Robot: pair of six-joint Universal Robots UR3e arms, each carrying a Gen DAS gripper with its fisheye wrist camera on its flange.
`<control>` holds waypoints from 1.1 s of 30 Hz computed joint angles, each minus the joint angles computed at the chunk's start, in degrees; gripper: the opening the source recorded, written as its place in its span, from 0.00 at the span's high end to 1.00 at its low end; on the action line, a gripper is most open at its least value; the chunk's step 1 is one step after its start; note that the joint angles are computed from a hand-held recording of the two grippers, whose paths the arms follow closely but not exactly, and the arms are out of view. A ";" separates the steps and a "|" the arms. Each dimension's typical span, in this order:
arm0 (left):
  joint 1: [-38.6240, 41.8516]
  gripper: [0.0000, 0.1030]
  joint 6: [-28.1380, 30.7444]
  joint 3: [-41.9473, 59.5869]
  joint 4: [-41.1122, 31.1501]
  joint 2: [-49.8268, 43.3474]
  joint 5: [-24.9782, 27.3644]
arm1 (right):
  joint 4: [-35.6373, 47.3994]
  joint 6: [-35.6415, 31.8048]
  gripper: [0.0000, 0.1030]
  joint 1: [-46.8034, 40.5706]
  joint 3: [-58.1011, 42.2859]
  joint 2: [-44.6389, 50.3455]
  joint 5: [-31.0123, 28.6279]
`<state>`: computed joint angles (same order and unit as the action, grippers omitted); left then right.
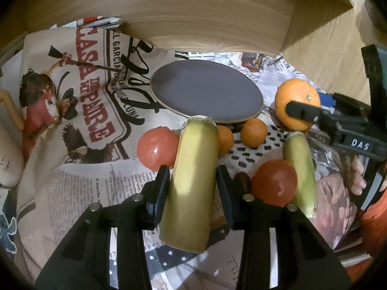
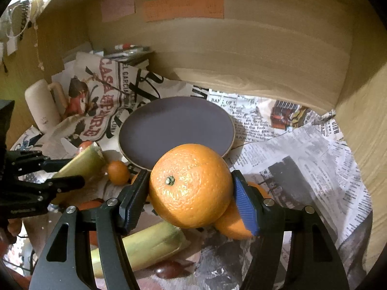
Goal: Organize fruits
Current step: 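Close left tool on the yellow cylinder while right tool grasps the large mandarin, then carry the yellow cylinder and mandarin in both tools over the grey plate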
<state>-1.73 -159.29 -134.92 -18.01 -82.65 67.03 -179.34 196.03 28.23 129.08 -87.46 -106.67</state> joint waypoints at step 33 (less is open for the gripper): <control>-0.26 0.64 -2.36 10.67 -2.29 3.77 -0.62 | 2.37 -1.68 0.37 1.98 -6.11 -1.74 -3.87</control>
<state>-1.99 -161.66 -124.25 -20.30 -78.88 66.41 -176.97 194.35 30.21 122.97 -89.19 -110.55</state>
